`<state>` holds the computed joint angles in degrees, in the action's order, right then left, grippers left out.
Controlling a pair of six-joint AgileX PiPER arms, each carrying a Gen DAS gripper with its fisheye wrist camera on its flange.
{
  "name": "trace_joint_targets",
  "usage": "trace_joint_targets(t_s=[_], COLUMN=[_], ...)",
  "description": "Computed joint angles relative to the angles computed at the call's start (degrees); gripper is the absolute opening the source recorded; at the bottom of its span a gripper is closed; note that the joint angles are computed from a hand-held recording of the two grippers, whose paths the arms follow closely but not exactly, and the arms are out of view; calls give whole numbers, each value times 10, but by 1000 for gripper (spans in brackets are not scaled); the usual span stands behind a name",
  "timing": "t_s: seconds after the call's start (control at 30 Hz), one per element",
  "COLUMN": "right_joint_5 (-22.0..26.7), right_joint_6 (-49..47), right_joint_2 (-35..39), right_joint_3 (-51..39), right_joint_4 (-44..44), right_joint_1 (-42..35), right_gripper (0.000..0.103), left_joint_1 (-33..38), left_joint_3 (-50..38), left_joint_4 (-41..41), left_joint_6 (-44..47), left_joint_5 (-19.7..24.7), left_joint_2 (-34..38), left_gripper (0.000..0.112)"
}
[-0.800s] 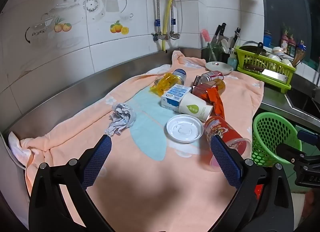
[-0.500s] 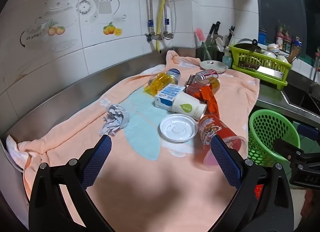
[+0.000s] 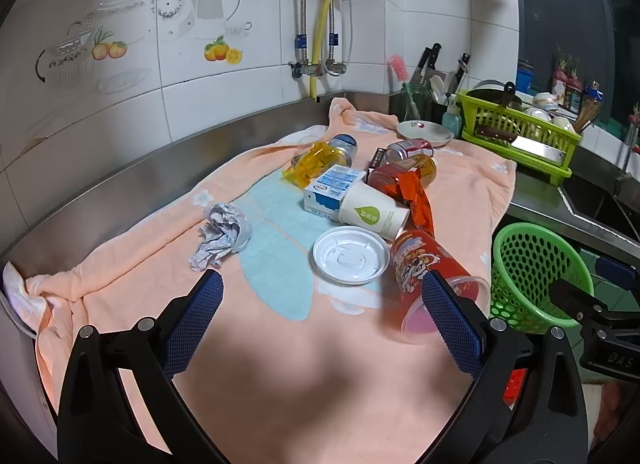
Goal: Collect trash
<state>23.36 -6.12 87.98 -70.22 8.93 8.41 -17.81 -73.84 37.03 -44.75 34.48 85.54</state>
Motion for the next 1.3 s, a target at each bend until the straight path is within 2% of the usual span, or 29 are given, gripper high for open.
trace_joint_targets(t_s=[0.8, 0.87, 1.3], right_joint_5=[-4, -3, 6], right_joint_6=[-19, -17, -12], right_joint_2=[-2, -1, 4], right_joint_3=[8, 6, -2], right_joint_4=[19, 17, 13], right_joint_1=[-12, -12, -9], right_gripper=[96, 96, 96], left_joint_1=[-10, -5, -7], left_joint_3=[-33, -10, -11], left_joint_4=[-1, 2, 3], left_joint_6=[4, 0, -3], left_joint_5=[15, 5, 1], left_joint_2=[19, 5, 9], left_gripper=[98, 98, 98])
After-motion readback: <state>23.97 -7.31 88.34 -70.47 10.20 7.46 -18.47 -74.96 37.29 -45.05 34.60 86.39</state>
